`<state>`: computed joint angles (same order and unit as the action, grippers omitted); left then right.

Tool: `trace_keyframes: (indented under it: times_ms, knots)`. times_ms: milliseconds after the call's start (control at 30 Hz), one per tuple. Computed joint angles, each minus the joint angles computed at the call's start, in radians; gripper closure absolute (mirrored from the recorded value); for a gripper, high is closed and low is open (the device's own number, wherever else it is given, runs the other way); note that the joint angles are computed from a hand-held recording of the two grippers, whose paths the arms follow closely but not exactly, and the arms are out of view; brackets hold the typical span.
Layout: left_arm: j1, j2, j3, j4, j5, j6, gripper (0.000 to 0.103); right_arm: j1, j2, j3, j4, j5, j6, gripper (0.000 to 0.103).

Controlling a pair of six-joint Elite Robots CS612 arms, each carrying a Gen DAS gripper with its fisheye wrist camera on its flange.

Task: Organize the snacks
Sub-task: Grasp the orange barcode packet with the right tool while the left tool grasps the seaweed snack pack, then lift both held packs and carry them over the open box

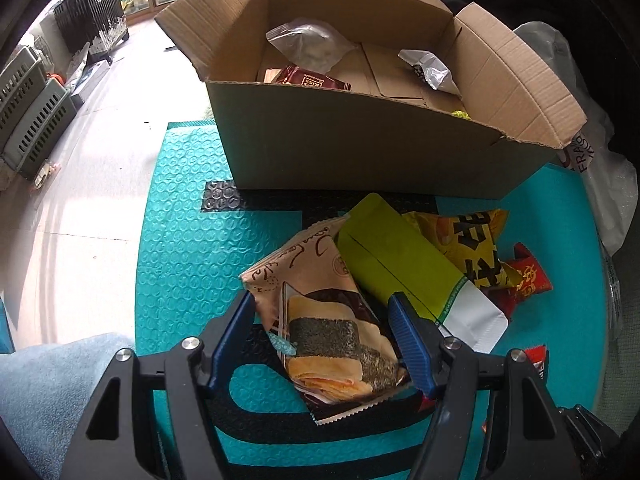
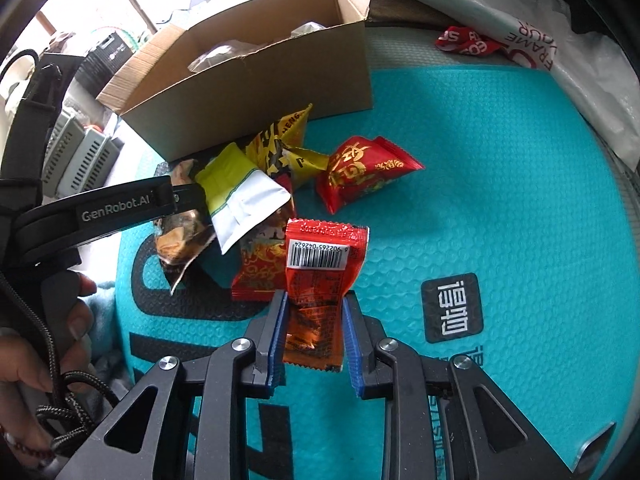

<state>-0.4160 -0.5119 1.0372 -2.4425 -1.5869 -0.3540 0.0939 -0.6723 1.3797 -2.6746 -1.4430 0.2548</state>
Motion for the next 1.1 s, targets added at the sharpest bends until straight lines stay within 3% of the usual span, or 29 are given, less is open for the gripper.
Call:
trace_keyframes:
  times_ms: [100,267,467,567,800,1100]
  knots:
    - [0.010,0.013,-0.019,0.057,-0.047,-0.017,0.035,0.002,-0.001,0.002,0.001,0.004,-0.003,0.077]
    - [0.002,-0.004,0.025,0.028,0.006,0.009,0.035,0.004,-0.003,0.005,0.001,0.004,-0.010,0.077]
    - [0.002,-0.021,0.073,-0.016,-0.002,0.038,0.035,0.003,-0.009,0.019,-0.008,0.019,-0.005,0.077]
    - [0.004,-0.028,0.091,-0.040,-0.012,0.034,0.052,0.004,-0.012,0.026,-0.017,0.027,-0.005,0.077]
    - [0.010,-0.073,0.176,-0.077,-0.069,0.054,0.053,0.005,-0.021,0.050,-0.036,0.040,-0.010,0.077]
    - [-0.024,-0.142,0.284,-0.107,-0.073,0.082,0.053,-0.002,-0.053,0.116,-0.069,0.053,-0.002,0.077]
